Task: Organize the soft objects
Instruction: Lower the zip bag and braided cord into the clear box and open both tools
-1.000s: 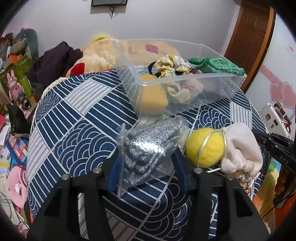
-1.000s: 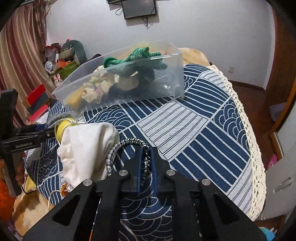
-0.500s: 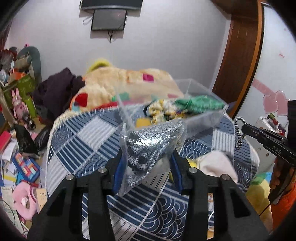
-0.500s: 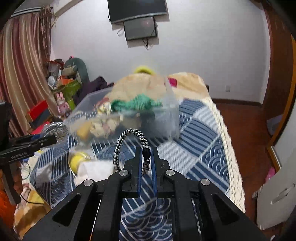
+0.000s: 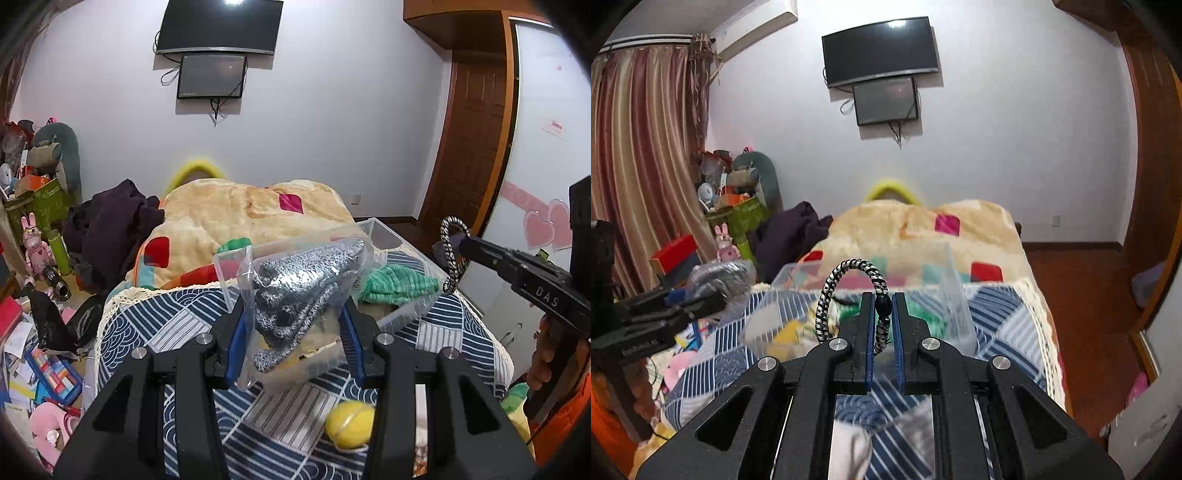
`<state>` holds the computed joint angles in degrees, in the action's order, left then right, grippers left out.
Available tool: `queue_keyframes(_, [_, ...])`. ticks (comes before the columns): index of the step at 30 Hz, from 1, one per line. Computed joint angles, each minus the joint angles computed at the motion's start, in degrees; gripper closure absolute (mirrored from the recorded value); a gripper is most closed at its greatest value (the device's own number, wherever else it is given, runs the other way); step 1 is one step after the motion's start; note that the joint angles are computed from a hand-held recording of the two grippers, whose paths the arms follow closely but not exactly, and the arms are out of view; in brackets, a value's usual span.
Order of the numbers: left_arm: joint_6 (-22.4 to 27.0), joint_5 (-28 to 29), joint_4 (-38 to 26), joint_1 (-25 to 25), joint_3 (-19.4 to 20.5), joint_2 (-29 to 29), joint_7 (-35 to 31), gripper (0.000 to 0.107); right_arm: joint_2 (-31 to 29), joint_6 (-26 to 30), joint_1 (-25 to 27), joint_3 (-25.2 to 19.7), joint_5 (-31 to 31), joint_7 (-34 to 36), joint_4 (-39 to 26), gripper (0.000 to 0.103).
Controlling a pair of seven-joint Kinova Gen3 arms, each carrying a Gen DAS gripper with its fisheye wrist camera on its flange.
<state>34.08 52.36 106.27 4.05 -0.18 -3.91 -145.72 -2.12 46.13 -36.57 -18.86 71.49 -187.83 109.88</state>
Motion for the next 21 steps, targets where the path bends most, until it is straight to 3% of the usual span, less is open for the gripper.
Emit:
queue_keyframes(5, [-1.4, -4.1, -2.7, 0.4, 2.1, 3.3, 4.7, 0.063, 2.2, -2.0, 0.5, 1.5, -0.3, 1.7, -2.3, 0.095])
queue_keyframes(11, [-0.2, -9.9, -7.0, 0.1, 5.2, 8.3, 11.6, 0.063, 6.1, -2.6, 0.3, 4.0, -5.4, 7.4, -5.8, 0.095])
queue_keyframes(17, [-2.5, -18.2, -8.7, 1.7, 7.4, 11.9, 19.2, 0.063, 9.1, -3.2, 0.1, 7.1, -12.2, 12.3, -8.1, 0.095])
queue_keyframes(21, [-2.6, -21.1, -9.5, 1.8, 8.6, 13.6, 22.0, 0.063, 9.6, -2.0, -1.0, 8.2, -13.2, 14.1, -8.6, 0.095])
